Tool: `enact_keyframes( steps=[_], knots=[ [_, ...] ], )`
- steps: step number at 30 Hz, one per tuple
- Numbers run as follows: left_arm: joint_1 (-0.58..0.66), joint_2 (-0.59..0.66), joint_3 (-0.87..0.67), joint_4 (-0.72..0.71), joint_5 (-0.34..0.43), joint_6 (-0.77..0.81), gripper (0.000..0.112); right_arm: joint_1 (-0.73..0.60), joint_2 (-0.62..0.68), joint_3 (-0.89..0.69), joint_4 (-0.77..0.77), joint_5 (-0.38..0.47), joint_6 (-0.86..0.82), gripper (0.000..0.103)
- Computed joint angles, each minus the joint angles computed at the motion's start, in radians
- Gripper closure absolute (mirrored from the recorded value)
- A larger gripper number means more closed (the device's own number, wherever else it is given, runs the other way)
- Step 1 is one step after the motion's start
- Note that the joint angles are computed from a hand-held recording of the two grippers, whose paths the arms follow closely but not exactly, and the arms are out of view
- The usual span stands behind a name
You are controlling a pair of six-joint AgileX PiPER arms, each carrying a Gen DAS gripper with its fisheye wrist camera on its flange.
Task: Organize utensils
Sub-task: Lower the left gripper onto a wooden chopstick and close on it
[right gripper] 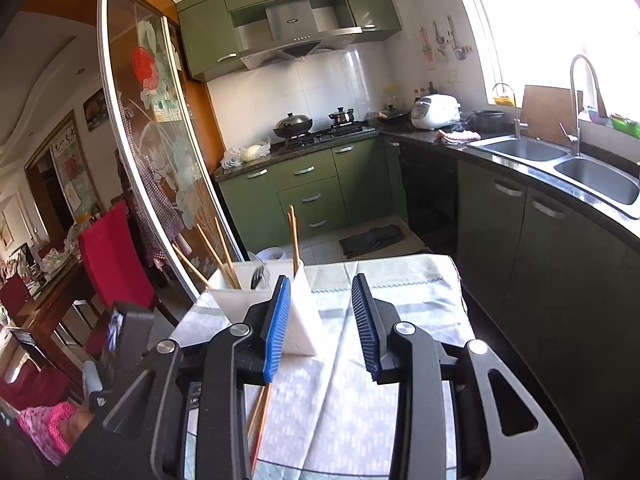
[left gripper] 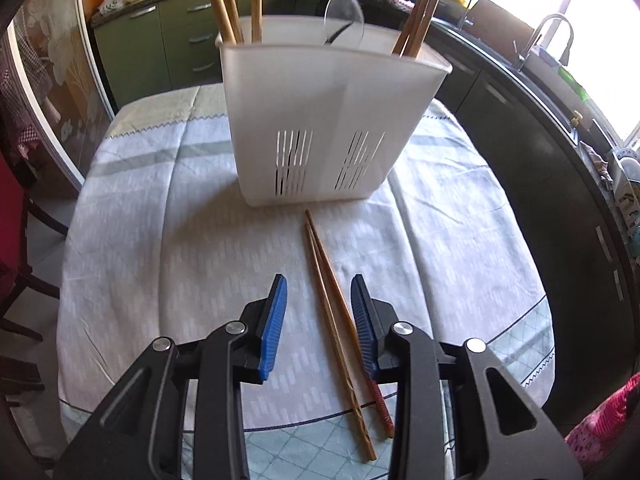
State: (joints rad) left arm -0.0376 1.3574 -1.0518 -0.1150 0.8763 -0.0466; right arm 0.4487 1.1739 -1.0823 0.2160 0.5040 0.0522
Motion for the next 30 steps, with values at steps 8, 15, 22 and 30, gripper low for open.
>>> enact_keyframes(
  steps=[8,15,22,30],
  knots=[
    [-0.024,0.142,0.008,0.024,0.019,-0.12,0.081,-0.214,-0.084,0.209,0.483,0.063,-0.478,0.071],
    [-0.083,0.174,0.015,0.103,0.001,-0.235,0.081,-0.325,-0.063,0.298,0.701,0.134,-0.714,0.071],
    [-0.189,0.207,-0.003,0.236,0.009,-0.391,0.092,-0.427,-0.073,0.334,0.79,0.199,-0.801,0.071],
    [-0.194,0.175,0.015,0.219,-0.034,-0.386,0.106,-0.383,-0.085,0.327,0.668,0.13,-0.673,0.071]
  ],
)
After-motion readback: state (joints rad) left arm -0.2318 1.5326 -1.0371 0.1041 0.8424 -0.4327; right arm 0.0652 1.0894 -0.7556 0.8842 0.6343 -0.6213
